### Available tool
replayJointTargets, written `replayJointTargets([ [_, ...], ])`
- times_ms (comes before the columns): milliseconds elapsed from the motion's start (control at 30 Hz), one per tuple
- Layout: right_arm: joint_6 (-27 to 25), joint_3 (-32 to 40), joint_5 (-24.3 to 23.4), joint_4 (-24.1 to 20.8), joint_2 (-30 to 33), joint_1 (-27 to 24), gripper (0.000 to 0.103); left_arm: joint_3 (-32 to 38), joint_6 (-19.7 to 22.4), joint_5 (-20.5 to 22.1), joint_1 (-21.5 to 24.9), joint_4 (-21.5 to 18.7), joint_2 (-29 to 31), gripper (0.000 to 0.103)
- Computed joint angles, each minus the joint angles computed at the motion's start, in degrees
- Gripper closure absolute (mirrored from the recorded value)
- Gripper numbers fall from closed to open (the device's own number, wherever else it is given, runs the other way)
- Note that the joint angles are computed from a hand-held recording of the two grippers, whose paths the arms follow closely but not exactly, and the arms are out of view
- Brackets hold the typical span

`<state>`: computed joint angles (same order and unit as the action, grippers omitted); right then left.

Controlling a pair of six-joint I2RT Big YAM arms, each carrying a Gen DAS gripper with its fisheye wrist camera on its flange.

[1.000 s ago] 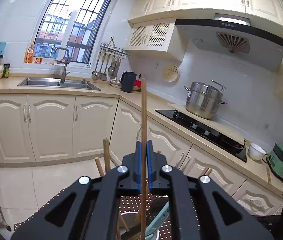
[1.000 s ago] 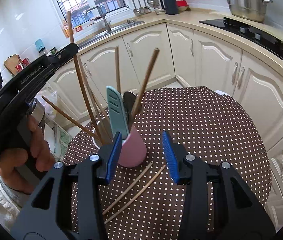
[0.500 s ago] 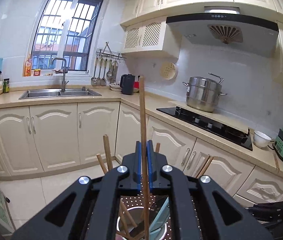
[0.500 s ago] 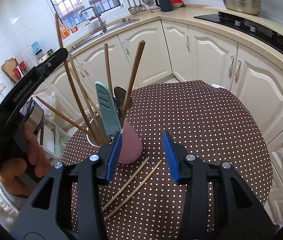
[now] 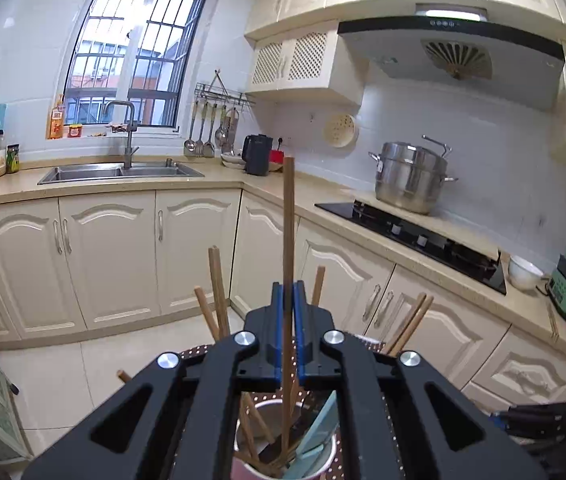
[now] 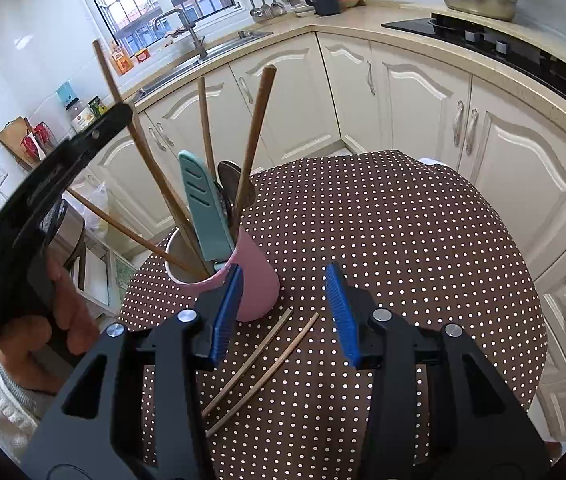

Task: Organize utensils
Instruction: 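Open both tools to release the chopstick and knife into the pink cup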

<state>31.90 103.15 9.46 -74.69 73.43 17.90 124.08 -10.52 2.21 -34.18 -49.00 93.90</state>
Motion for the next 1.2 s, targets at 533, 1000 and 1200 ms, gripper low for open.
replayJointTargets([
  [533,1.7,1.9,0.6,-0.4,1.9,1.5,0.058,2.2,1.2,5.0,0.8,-11.8,0.4,0.069],
  [1000,6.5,3.2,5.3,-1.8,2.4,5.5,0.058,2.9,5.2,9.1,2.9,-18.9,-1.1,0.065],
  [1200,9.9,3.7,7.8,-3.3,2.6,7.8,0.058,5.3,4.3,11.6,5.5,-23.9,-0.7,0.064],
])
